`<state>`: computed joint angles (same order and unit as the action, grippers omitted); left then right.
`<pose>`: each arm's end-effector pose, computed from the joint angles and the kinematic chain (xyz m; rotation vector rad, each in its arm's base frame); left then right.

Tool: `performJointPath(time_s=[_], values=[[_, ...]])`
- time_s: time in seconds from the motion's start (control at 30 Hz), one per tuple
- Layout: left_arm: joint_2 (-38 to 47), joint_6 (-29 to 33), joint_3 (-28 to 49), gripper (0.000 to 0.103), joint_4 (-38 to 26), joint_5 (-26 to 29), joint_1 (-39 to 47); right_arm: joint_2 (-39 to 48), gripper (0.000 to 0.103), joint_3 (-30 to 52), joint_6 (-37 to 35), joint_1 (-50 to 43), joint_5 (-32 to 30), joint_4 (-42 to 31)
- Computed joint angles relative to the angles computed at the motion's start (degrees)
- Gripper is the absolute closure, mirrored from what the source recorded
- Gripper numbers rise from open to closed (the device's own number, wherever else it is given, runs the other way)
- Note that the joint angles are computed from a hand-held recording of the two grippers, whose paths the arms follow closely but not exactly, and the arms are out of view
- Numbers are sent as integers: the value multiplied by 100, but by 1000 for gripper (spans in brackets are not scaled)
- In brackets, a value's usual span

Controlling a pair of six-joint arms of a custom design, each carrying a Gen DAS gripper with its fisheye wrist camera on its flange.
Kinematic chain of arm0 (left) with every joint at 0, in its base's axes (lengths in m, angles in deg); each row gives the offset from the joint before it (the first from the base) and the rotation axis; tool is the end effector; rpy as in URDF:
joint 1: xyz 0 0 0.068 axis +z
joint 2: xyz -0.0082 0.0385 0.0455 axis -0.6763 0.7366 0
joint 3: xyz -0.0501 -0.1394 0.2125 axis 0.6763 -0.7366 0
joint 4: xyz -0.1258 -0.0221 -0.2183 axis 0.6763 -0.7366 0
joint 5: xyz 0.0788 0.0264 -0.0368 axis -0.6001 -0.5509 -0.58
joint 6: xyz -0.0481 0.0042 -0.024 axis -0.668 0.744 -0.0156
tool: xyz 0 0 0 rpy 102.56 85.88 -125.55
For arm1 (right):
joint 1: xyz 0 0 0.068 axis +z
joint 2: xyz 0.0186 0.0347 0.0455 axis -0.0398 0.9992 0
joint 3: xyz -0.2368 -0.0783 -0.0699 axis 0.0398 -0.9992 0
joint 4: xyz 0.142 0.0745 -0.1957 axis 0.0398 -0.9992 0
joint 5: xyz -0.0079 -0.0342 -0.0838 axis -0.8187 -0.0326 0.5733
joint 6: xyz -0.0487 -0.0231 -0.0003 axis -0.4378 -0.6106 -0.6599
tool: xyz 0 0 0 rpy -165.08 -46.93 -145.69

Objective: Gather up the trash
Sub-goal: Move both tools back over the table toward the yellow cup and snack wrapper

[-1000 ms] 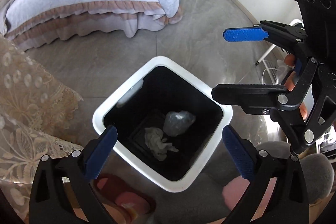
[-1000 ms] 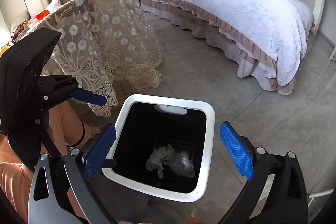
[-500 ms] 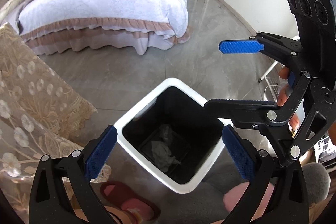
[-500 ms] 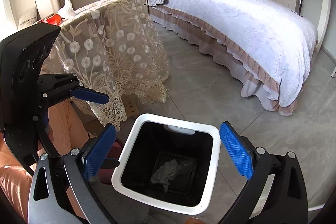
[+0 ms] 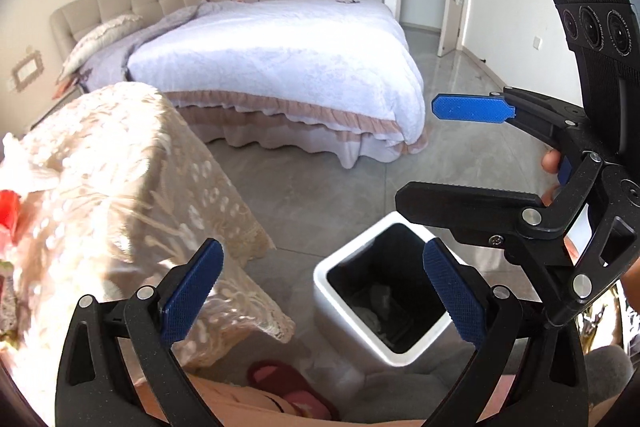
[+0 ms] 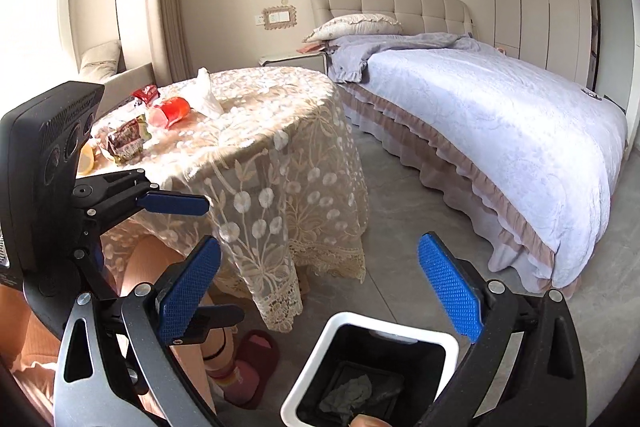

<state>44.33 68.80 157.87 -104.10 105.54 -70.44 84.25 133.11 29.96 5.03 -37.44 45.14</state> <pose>0.3436 -0.1932 0.2691 1.0526 2.1078 -0.4239 0.2608 0.0342 0.2690 -0.0867 2.1124 0.1301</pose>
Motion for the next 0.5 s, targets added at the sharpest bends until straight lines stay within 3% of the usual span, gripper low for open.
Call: performJointPath(time_s=[0.2,0.5], values=[[-750,-392,-539,5,298,-637,512,452,5,438,131,703,304,473],[-1545,-785,-1024,5,430,-910,1591,1365,5,1406,3,1666,578,805]])
